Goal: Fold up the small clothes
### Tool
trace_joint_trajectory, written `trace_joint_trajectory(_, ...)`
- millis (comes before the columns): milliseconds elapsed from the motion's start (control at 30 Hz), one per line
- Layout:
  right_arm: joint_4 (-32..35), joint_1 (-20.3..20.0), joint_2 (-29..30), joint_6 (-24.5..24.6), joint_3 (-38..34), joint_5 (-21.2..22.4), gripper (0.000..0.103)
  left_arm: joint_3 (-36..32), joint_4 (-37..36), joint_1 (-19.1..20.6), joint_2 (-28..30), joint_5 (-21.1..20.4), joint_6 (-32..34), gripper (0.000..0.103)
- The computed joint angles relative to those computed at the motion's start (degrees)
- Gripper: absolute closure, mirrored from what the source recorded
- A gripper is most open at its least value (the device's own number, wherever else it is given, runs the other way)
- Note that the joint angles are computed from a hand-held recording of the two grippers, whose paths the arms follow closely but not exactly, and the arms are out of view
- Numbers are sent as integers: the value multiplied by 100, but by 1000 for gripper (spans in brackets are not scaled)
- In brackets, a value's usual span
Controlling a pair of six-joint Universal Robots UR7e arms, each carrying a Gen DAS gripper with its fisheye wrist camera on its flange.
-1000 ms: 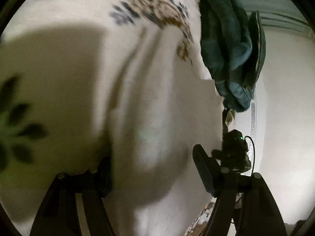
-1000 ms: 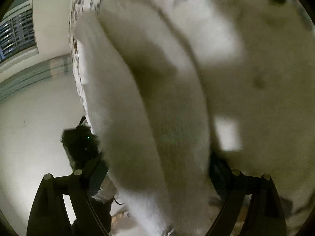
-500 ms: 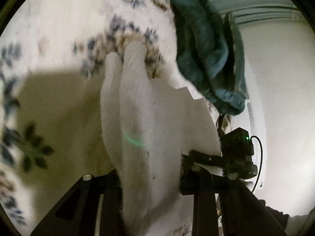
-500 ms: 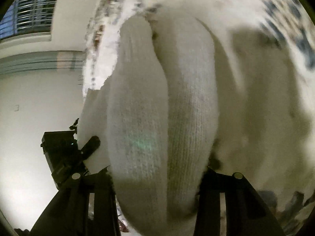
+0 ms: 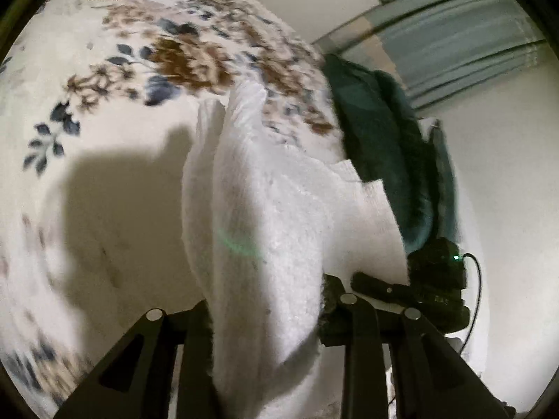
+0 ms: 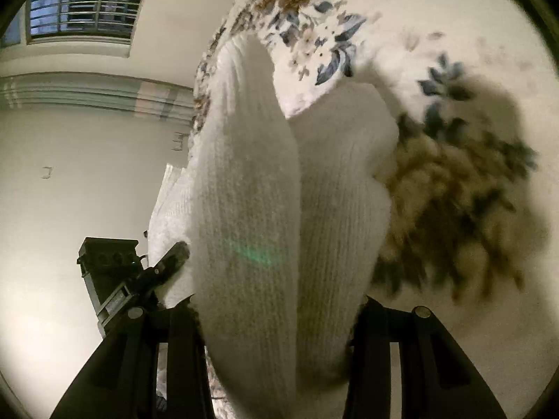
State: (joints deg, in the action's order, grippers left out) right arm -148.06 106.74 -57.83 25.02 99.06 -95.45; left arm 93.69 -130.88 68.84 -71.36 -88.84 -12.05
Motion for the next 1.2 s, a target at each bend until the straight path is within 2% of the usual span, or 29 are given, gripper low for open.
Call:
trace_joint_trajectory(133,204,-223,479,-2,-298,-227,59,-435,441,390,535,210,51,76)
trace_joint_trajectory(233,481,-209,549,95,-315,-520,47,-491,634,519,661,276,-31,70)
trace_joint_trajectory(267,552,-189,529,127,-302,-566,46,-421,632,512,594,268,-34,68)
trace_joint_trajectory(333,936,-19,428,177,-298,-997,34,-298,694,405,438,519,-68,63)
trace_joint_trajectory(400,1443,251,419,266,-460,-1775,24,-169,715,269,287,816,-102,60)
trace_joint_trajectory(433,1716,409,415,327,-515,-2217,19,-77,775,141,183,1118,-127,56)
trace_joint_trajectory(467,1996,584,420,420,-555,-2669,18,1,838,6,97,1463,-174,52)
trace_joint_trajectory(533,2560,950,470,693,-665,-3490,10,185,907,-228,-97,2053,-210,52)
trace_joint_trajectory(600,3328,1217,571,1160,-885,-4038,1,543,935,-630,-378,2959,-231,52)
trace_joint_trajectory(633,3644,1328,566,1389,-934,-4208,1,734,973,-846,-525,3417,-251,44)
trace_joint_trajectory(667,3867,1447,588,1612,-948,-4379,1,857,977,-977,-599,3650,-272,23)
trace_joint_trajectory(700,4087,1567,541,1875,-928,-4567,1,969,1031,-1104,-711,3807,-346,14)
trace_joint_trajectory(733,4238,1635,461,2065,-887,-4718,0,1064,1119,-1234,-831,3904,-461,0)
trace_joint_trajectory(800,4853,1933,361,2663,-948,-5058,0,1304,1258,-1580,-1148,4184,-727,0)
trace_joint_trajectory(933,6112,2501,310,3671,-1409,-5345,0,1377,1803,-2131,-1499,4542,-1334,0)
trace_joint_trajectory(967,6560,2710,304,4000,-1635,-5350,0,1350,2087,-2285,-1616,4616,-1542,0)
trace_joint_trajectory(1033,6995,2948,272,4310,-1872,-5288,0,1266,2691,-2641,-1841,4771,-1987,0)
trace_joint_trajectory(1200,8757,3781,584,5227,-3184,-5268,0,906,4373,-3585,-2330,4946,-3168,0)
